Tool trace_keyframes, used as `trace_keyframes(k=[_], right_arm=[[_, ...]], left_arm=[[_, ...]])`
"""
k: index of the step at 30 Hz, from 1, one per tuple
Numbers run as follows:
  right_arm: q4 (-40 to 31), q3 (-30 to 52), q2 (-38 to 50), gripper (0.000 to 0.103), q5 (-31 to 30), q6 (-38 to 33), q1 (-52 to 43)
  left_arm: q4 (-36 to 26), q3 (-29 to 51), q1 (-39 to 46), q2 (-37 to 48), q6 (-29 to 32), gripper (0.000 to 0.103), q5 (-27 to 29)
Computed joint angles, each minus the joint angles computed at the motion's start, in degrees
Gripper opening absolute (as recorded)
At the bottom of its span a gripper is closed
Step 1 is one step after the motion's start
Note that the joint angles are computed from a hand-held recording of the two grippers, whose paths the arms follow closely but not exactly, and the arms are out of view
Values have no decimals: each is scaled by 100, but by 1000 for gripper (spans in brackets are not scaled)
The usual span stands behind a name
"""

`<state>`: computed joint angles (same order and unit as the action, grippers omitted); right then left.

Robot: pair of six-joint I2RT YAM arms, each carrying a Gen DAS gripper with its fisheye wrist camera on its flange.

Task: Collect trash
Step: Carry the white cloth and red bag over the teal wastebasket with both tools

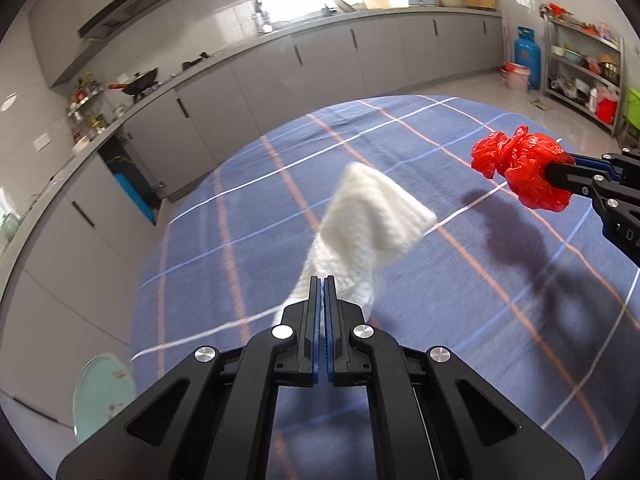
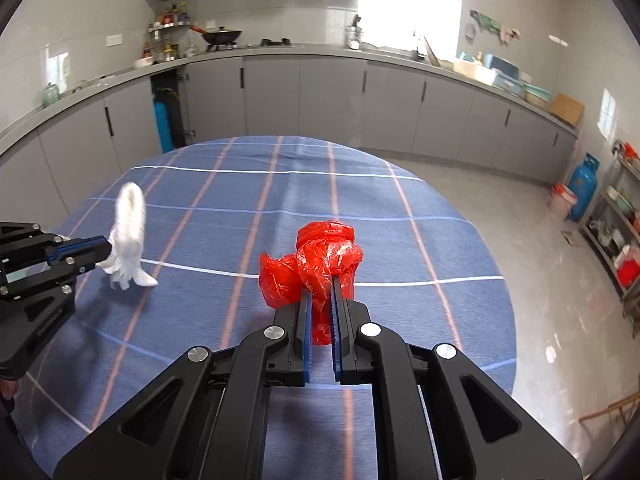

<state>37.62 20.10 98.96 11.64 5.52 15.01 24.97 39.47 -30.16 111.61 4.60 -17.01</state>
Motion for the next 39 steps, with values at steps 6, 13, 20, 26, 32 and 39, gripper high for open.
trace_keyframes(k=[6,13,20,26,32,39], right_arm=[[-248,4,-304,8,246,113,551],[-493,4,-657,8,458,193,1133],[-672,183,-649,8,783,344,1756],[-808,381,-611,8,987,405,2300],[-957,702,-463,8,1124,377,2746],[-1153,1193,-184,8,1214,321,3107]], left_arm=[[301,-802,262,-802,9,2,25],[286,-1425,554,-1582,58,2,-202],[229,-1823,855,-2118,84,2,-444],[267,-2195,1137,-2593,108,2,-489],[126,-2453,1631,-3106,199,2,-357],[81,-2735,2383,-3638,424,2,-65]])
